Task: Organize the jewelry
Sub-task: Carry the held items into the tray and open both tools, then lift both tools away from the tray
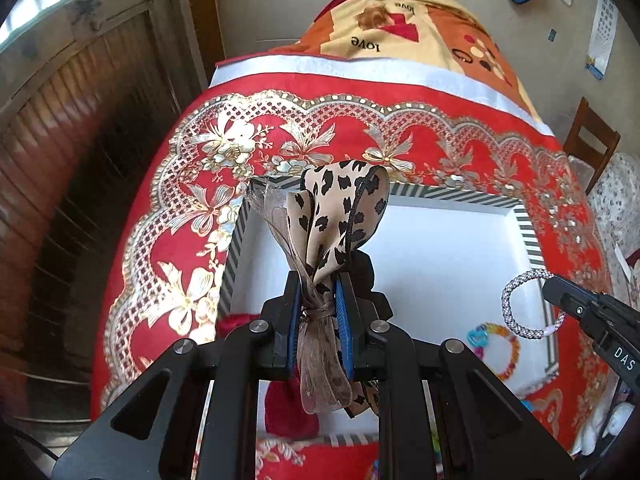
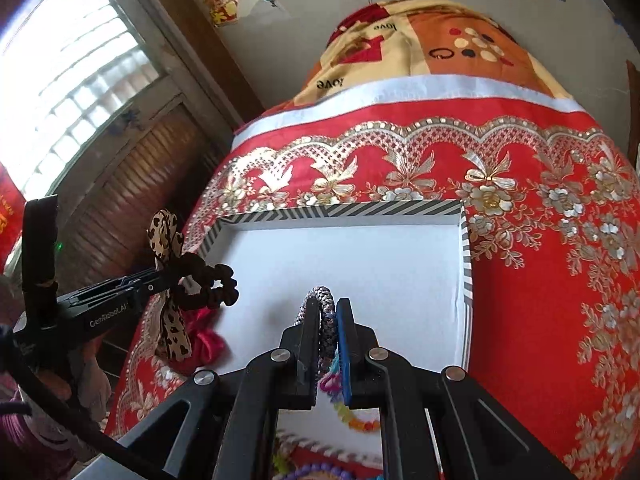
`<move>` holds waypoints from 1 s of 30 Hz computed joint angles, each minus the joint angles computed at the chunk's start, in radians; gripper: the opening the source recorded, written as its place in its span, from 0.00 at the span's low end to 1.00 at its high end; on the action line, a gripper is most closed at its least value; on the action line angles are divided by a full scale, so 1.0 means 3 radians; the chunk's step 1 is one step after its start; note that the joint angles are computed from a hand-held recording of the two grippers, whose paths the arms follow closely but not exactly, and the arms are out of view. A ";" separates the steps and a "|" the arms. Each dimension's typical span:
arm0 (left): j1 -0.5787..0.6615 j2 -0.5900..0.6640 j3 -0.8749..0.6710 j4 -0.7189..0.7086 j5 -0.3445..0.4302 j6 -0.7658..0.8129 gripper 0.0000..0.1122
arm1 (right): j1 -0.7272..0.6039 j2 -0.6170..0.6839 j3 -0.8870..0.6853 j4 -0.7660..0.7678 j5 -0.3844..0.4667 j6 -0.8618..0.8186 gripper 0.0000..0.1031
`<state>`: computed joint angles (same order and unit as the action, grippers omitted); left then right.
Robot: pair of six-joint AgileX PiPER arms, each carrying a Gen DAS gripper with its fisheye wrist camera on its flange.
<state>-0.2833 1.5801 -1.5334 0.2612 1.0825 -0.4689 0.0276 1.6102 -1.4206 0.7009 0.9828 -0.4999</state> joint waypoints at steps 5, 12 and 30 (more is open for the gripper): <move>0.0126 0.0258 -0.0183 -0.0083 -0.0009 0.0092 0.14 | 0.0005 0.0302 -0.0222 -0.0061 0.0035 0.0096 0.07; 0.0229 0.0486 -0.0290 -0.0154 -0.0024 0.0135 0.14 | 0.0018 0.0663 -0.0472 -0.0214 0.0085 0.0250 0.07; -0.0109 0.0228 0.0149 0.0631 0.0155 -0.0477 0.26 | 0.0183 0.0271 0.0058 -0.0632 -0.0359 0.0266 0.31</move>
